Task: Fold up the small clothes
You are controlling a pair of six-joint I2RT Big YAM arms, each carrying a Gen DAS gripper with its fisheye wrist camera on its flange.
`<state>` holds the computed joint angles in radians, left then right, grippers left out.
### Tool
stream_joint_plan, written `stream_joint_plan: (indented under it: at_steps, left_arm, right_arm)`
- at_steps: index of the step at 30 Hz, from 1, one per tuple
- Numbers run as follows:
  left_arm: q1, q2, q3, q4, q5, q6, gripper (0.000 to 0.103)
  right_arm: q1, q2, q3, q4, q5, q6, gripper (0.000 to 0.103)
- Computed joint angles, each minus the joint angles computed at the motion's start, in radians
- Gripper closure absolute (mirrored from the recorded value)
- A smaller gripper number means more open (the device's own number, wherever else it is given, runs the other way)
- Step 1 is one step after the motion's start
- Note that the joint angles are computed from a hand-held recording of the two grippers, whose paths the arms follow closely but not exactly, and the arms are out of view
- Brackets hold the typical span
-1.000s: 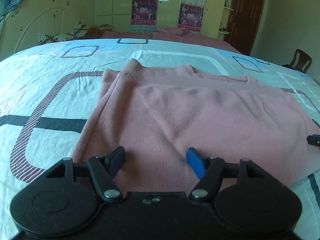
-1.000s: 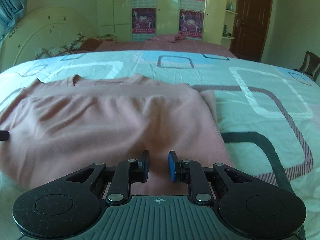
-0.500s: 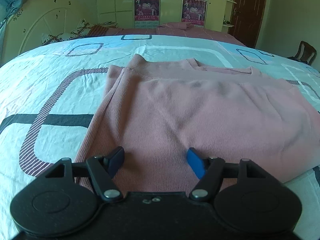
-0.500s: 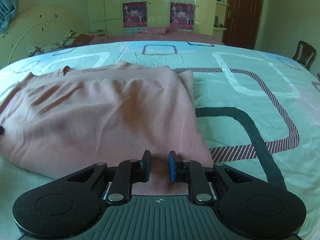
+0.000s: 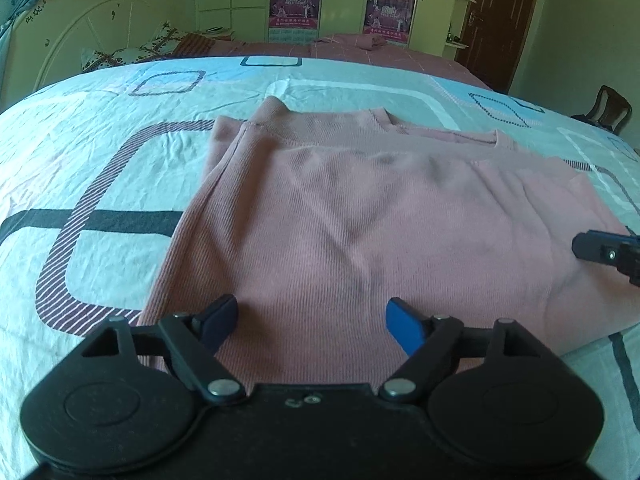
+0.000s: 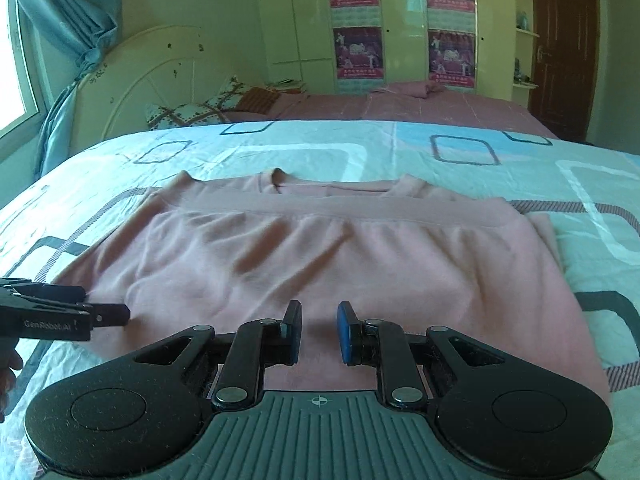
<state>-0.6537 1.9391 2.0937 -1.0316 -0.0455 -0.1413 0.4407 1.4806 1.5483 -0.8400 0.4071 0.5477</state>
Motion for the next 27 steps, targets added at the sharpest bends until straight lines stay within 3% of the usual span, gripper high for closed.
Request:
stream_joint_plan:
  at_steps: [3, 7, 9, 16, 18, 19, 24, 27]
  left_arm:
    - [0.005, -0.02, -0.036, 0.025, 0.016, 0.022, 0.023]
    - [0.017, -0.043, -0.057, 0.022, 0.047, 0.014, 0.023]
    - [0.025, -0.059, -0.069, 0.015, 0.063, 0.001, 0.023]
    - [0.065, -0.104, -0.095, -0.047, 0.183, -0.154, 0.021]
    - [0.076, -0.108, -0.097, -0.071, 0.219, -0.211, 0.02]
    - [0.079, -0.113, -0.105, -0.072, 0.234, -0.23, 0.02]
    - [0.086, -0.132, -0.139, -0.052, 0.255, -0.248, 0.02]
    - [0.091, -0.139, -0.155, -0.03, 0.276, -0.294, 0.02]
  right_arm:
    - [0.016, 0.048, 0.049, -0.012, 0.016, 0.021, 0.084]
    - [0.017, 0.114, 0.102, -0.11, 0.003, 0.027, 0.084]
    - [0.021, 0.11, 0.088, -0.121, -0.001, 0.023, 0.084]
    - [0.034, 0.099, 0.113, -0.089, 0.041, 0.061, 0.083]
    - [0.037, 0.106, 0.131, -0.089, 0.046, 0.064, 0.061]
    - [0.04, 0.107, 0.132, -0.083, 0.054, 0.066, 0.038]
    - [0.063, 0.122, 0.157, -0.078, 0.097, 0.035, 0.035]
    - [0.064, 0.123, 0.159, -0.081, 0.102, 0.043, 0.035]
